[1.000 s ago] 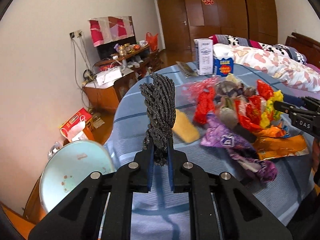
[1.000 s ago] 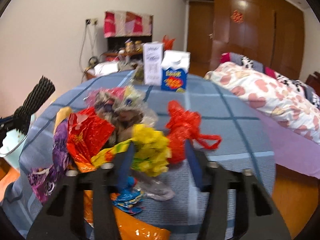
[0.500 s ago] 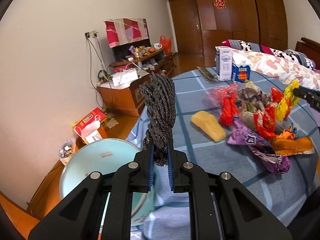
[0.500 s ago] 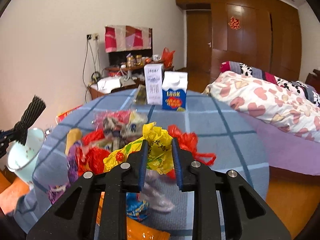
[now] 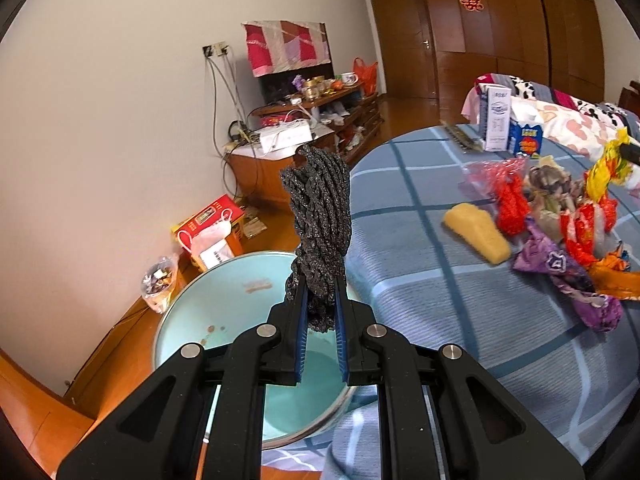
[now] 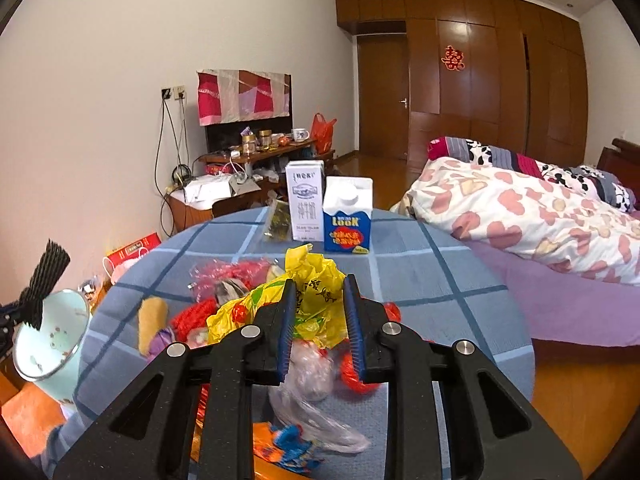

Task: Collect trash
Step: 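Carry the black cord over the bucket while the right gripper grasps a yellow bag, then open the left gripper to drop the cord while the right gripper drops the yellow bag into the bucket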

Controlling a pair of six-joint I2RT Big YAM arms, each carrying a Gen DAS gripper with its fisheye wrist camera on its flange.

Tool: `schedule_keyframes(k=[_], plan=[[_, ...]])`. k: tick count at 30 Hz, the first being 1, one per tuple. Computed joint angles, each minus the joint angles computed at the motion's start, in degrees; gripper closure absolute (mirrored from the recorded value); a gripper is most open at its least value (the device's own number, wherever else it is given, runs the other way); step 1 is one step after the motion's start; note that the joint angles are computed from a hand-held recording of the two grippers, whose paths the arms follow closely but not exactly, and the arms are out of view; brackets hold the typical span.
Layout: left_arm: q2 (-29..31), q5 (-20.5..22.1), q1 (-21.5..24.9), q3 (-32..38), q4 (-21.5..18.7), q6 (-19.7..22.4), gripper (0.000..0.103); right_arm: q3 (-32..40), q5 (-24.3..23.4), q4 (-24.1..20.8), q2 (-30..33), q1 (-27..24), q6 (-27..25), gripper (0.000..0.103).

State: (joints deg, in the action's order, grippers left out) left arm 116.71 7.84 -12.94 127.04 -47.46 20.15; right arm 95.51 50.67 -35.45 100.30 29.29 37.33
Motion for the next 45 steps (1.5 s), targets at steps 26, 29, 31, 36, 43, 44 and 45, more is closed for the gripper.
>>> schedule_keyframes(k=[26, 29, 31, 36, 43, 44, 45], plan=[[2.5, -4.8, 3.5, 3.6, -1.9, -1.6, 0.091, 25.3, -10.1, -2.4, 17.5, 1.8, -9.6, 0.079], [3.0, -5.2, 3.9, 4.6, -2.4, -2.0, 0.091, 28.5, -10.9, -3.6, 19.5, 1.8, -10.3, 0.079], [3.2, -5.5, 4.3, 4.8, -2.6, -2.1, 0.091, 31.3, -11.5, -4.7, 21.3, 1.9, -10.8, 0.079], [3.7, -6.0, 5.0, 5.4, -3.1, -2.3, 0.09, 37.6, -13.2, -7.4, 25.1, 2.1, -11.6, 0.079], [4.2, -6.3, 5.9, 6.3, -3.8, -3.3, 0.09, 49.0, -14.9, -12.3, 31.7, 2.3, -12.9, 0.079], [4.1, -6.3, 6.0, 6.3, -3.8, -3.4, 0.089, 50.6, -15.0, -13.0, 32.6, 2.3, -13.0, 0.079], [4.1, -6.3, 6.1, 6.3, -3.8, -3.5, 0.089, 52.9, -15.3, -14.0, 33.8, 2.4, -13.2, 0.078]])
